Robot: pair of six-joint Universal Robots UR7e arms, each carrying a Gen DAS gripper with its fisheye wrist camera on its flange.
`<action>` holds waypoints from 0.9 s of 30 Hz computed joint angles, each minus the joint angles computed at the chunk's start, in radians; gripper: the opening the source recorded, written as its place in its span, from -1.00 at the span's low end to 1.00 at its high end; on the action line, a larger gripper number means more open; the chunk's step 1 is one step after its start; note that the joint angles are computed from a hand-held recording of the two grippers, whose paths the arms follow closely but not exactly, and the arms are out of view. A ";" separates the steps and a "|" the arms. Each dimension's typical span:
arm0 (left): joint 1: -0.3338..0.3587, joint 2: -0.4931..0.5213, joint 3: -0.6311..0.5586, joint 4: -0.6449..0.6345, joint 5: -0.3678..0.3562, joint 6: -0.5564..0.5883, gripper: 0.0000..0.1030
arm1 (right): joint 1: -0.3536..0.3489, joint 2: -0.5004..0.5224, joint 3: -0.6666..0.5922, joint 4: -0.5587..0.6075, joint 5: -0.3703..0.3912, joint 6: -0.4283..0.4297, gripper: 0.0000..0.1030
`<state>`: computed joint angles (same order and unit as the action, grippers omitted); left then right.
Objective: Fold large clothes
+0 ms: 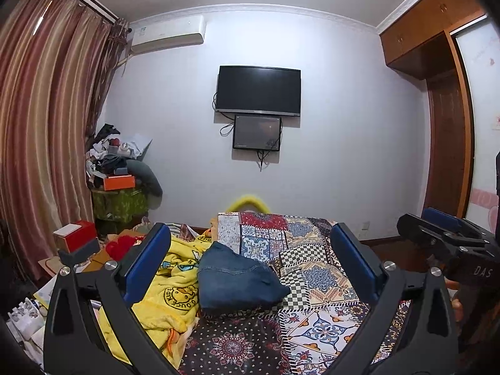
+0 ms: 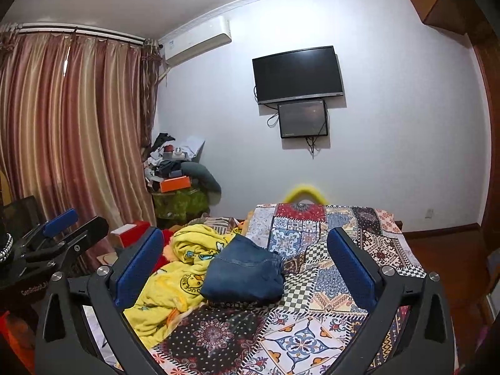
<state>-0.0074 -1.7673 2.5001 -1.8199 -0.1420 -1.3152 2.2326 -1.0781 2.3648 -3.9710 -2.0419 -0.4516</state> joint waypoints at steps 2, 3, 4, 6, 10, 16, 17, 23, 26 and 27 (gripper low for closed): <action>0.003 0.000 -0.002 0.017 0.000 -0.014 0.99 | 0.002 -0.004 0.000 0.009 -0.002 0.002 1.00; 0.004 0.000 -0.005 0.027 0.000 -0.022 0.99 | 0.003 -0.006 0.000 0.013 -0.004 0.002 1.00; 0.006 0.000 -0.005 0.027 -0.001 -0.022 0.99 | 0.006 -0.007 0.000 0.017 -0.007 0.001 1.00; 0.009 0.000 -0.003 0.010 -0.004 -0.011 0.99 | 0.008 -0.009 0.000 0.018 -0.010 -0.002 1.00; 0.012 0.005 0.001 -0.010 -0.009 0.000 0.99 | 0.010 -0.018 0.001 0.030 -0.014 0.005 1.00; 0.015 0.005 -0.004 0.011 -0.021 -0.015 0.99 | 0.009 -0.033 0.004 0.054 -0.017 0.023 1.00; 0.014 0.005 -0.007 0.025 -0.021 -0.026 0.99 | 0.009 -0.032 0.004 0.055 -0.018 0.024 1.00; 0.015 0.006 -0.005 0.002 -0.023 -0.004 0.99 | 0.011 -0.039 0.007 0.060 -0.020 0.028 1.00; 0.015 0.008 0.000 -0.023 -0.024 0.017 0.99 | 0.012 -0.041 0.007 0.065 -0.020 0.030 1.00; 0.015 0.008 0.002 -0.031 -0.024 0.023 0.99 | 0.012 -0.042 0.007 0.067 -0.019 0.030 1.00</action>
